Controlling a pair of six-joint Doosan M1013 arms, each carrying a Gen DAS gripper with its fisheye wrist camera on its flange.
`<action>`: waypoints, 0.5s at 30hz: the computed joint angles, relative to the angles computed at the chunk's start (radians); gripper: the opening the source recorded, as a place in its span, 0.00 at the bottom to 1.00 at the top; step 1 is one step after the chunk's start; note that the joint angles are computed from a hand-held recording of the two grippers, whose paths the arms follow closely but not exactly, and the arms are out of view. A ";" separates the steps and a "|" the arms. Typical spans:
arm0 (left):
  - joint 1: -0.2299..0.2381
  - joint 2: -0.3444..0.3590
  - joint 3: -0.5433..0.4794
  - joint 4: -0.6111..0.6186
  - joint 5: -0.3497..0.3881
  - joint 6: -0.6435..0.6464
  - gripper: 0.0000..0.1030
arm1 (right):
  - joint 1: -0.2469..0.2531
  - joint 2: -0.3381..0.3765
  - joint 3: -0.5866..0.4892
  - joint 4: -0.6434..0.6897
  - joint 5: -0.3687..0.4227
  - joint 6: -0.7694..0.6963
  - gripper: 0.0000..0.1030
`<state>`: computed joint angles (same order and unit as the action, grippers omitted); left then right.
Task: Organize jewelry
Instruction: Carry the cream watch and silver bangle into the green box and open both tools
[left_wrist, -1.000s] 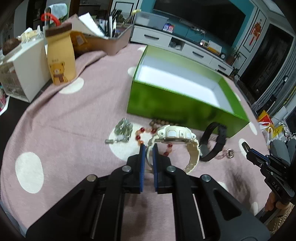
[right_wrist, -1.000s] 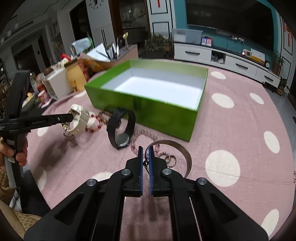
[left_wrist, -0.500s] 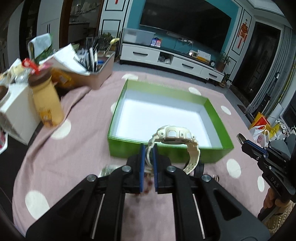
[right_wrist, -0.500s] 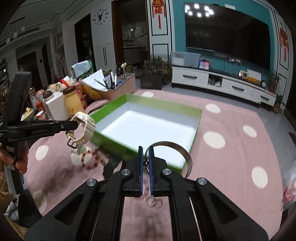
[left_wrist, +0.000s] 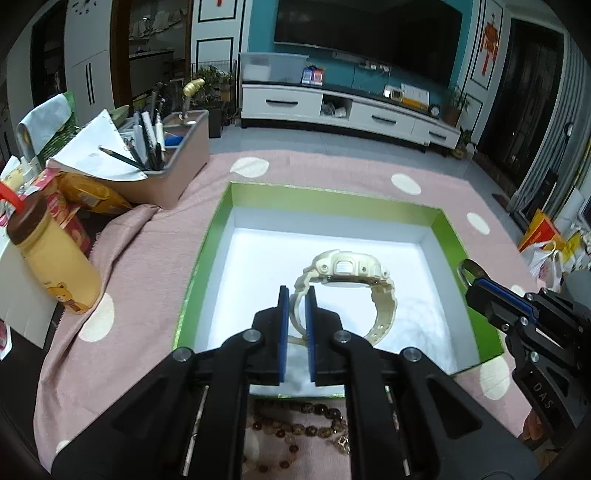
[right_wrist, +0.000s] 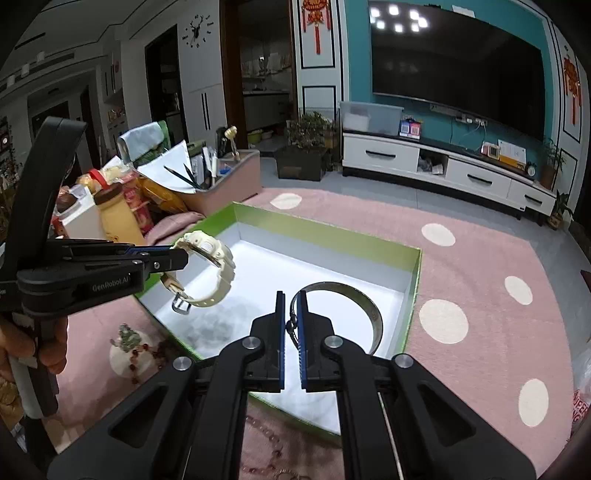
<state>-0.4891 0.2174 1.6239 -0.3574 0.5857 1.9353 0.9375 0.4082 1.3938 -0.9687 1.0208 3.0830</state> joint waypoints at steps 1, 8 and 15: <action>-0.005 0.006 -0.004 0.017 0.003 -0.013 0.08 | -0.005 0.003 0.001 0.011 -0.005 -0.003 0.05; -0.022 0.032 -0.021 0.109 0.027 -0.078 0.12 | -0.024 0.002 0.019 0.059 -0.033 0.012 0.06; -0.028 0.011 -0.008 0.123 0.002 -0.079 0.30 | -0.010 -0.015 0.032 0.031 -0.014 0.076 0.25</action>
<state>-0.5170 0.2286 1.6155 -0.2347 0.5875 1.8567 0.9274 0.3929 1.4254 -0.9372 1.0070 3.1595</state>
